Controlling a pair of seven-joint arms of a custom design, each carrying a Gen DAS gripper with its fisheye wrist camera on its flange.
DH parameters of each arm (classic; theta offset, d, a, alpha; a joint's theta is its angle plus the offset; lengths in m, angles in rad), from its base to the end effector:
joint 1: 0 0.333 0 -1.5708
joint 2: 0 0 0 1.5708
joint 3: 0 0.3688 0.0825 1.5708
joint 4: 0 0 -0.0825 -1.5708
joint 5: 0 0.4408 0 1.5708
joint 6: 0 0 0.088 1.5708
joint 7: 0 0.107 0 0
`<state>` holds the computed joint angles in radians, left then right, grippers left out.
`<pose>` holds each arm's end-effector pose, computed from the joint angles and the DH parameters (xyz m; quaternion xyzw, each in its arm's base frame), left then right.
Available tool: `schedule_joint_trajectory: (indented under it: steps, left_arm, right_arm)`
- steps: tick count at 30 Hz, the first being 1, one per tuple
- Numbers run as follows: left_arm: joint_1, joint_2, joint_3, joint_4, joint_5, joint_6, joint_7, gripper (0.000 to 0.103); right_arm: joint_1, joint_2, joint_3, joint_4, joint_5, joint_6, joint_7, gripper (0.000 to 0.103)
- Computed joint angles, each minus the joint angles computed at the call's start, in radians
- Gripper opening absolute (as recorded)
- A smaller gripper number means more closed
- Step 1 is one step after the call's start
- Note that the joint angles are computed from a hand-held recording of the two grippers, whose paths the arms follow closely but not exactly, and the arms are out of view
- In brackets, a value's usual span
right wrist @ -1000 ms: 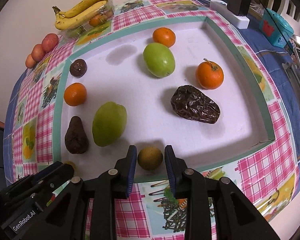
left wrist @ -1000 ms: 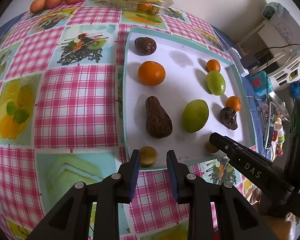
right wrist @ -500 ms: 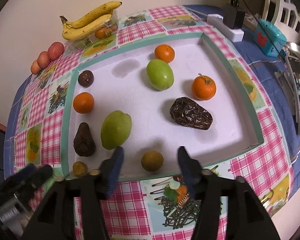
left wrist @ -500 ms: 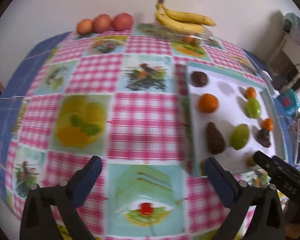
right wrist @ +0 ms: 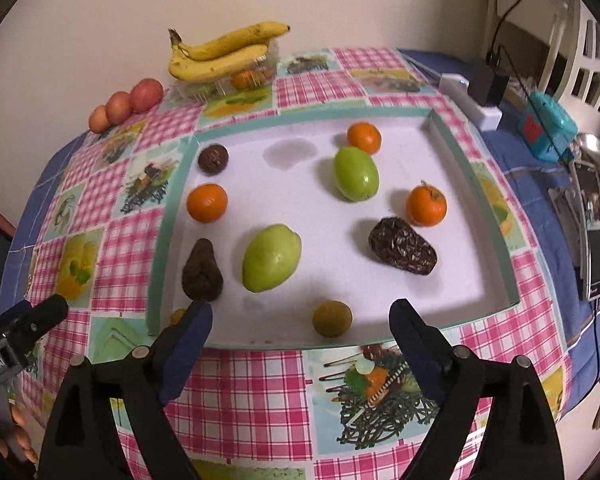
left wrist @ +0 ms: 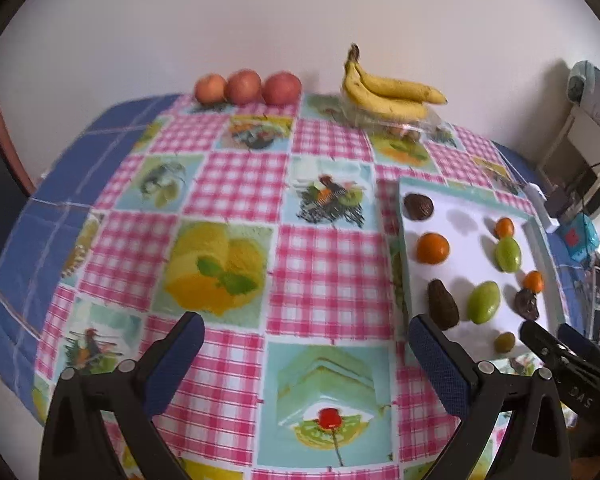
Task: Organize fruits
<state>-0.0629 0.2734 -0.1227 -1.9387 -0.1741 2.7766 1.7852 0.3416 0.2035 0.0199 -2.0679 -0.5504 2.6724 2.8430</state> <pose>0.7029 -0.1178 0.4255 -0.5913 0.7543 -0.2418 0.1518 0.6170 0.2496 0.3889 -0.5068 0.8237 -0.1607 0.1972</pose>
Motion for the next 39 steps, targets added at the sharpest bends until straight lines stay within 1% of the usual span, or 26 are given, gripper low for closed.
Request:
schedule_joint_trajectory:
  steps: [1,2,4,5,6,7,8,10,11,12,14,16,21,23,25,30,33,39]
  left_arm:
    - [-0.024,-0.005,0.028,-0.008,0.05,0.021,-0.043,0.103]
    - [-0.031,-0.007,0.036,-0.011,0.071,0.032,-0.058,0.103]
    - [-0.029,-0.009,0.035,-0.014,0.084,0.046,-0.062,0.103]
    - [-0.039,-0.009,0.046,-0.013,0.11,0.047,-0.082,0.103]
    - [-0.06,-0.011,0.07,-0.014,0.16,0.048,-0.123,0.103]
    - [-0.088,-0.015,0.102,-0.021,0.229,0.057,-0.178,0.103]
    - [-0.131,-0.016,0.151,-0.023,0.332,0.061,-0.266,0.103]
    - [-0.183,-0.022,0.212,-0.028,0.501,0.065,-0.408,0.103]
    - [-0.182,-0.023,0.213,-0.029,0.532,0.068,-0.431,0.103]
    - [-0.154,-0.023,0.182,-0.029,0.505,0.066,-0.404,0.103]
    - [-0.115,-0.02,0.141,-0.022,0.473,0.043,-0.378,0.103]
    - [-0.1,-0.017,0.124,-0.013,0.467,0.015,-0.374,0.103]
    - [-0.086,-0.015,0.104,-0.004,0.466,-0.027,-0.386,0.103]
    - [-0.085,-0.01,0.101,0.006,0.47,-0.055,-0.392,0.103]
    - [-0.08,-0.008,0.094,0.009,0.467,-0.065,-0.386,0.103]
    - [-0.072,-0.008,0.086,0.009,0.458,-0.068,-0.377,0.103]
    - [-0.06,-0.007,0.073,0.011,0.427,-0.078,-0.343,0.103]
    - [-0.066,-0.005,0.076,0.014,0.43,-0.086,-0.332,0.103]
  right_arm:
    - [0.007,-0.007,-0.006,-0.003,-0.024,0.001,0.02,0.091]
    - [0.013,-0.012,-0.011,-0.005,-0.048,0.002,0.041,0.091]
    - [0.019,-0.018,-0.014,-0.004,-0.082,0.002,0.073,0.091]
    - [0.018,-0.019,-0.014,-0.002,-0.093,0.003,0.081,0.091]
    - [0.02,-0.023,-0.015,-0.004,-0.109,0.004,0.095,0.091]
    - [0.022,-0.028,-0.016,-0.005,-0.128,0.001,0.111,0.091]
    - [0.023,-0.03,-0.015,-0.004,-0.144,-0.003,0.122,0.091]
    - [0.023,-0.032,-0.013,0.0,-0.168,-0.009,0.14,0.091]
    - [0.021,-0.03,-0.01,0.002,-0.17,-0.01,0.142,0.091]
    - [0.019,-0.03,-0.007,0.003,-0.168,-0.012,0.141,0.091]
    - [0.015,-0.031,-0.004,0.001,-0.164,-0.011,0.139,0.091]
    - [0.013,-0.031,-0.003,0.0,-0.161,-0.01,0.14,0.091]
    - [0.01,-0.031,0.0,-0.002,-0.155,-0.006,0.141,0.091]
    - [0.008,-0.029,0.002,-0.001,-0.145,-0.006,0.13,0.091]
    - [0.009,-0.026,0.003,0.003,-0.141,-0.007,0.123,0.091]
    - [0.011,-0.021,0.004,0.009,-0.134,-0.008,0.105,0.091]
    - [0.012,-0.016,0.005,0.016,-0.121,-0.014,0.086,0.091]
    - [0.018,-0.009,0.005,0.027,-0.11,-0.028,0.061,0.091]
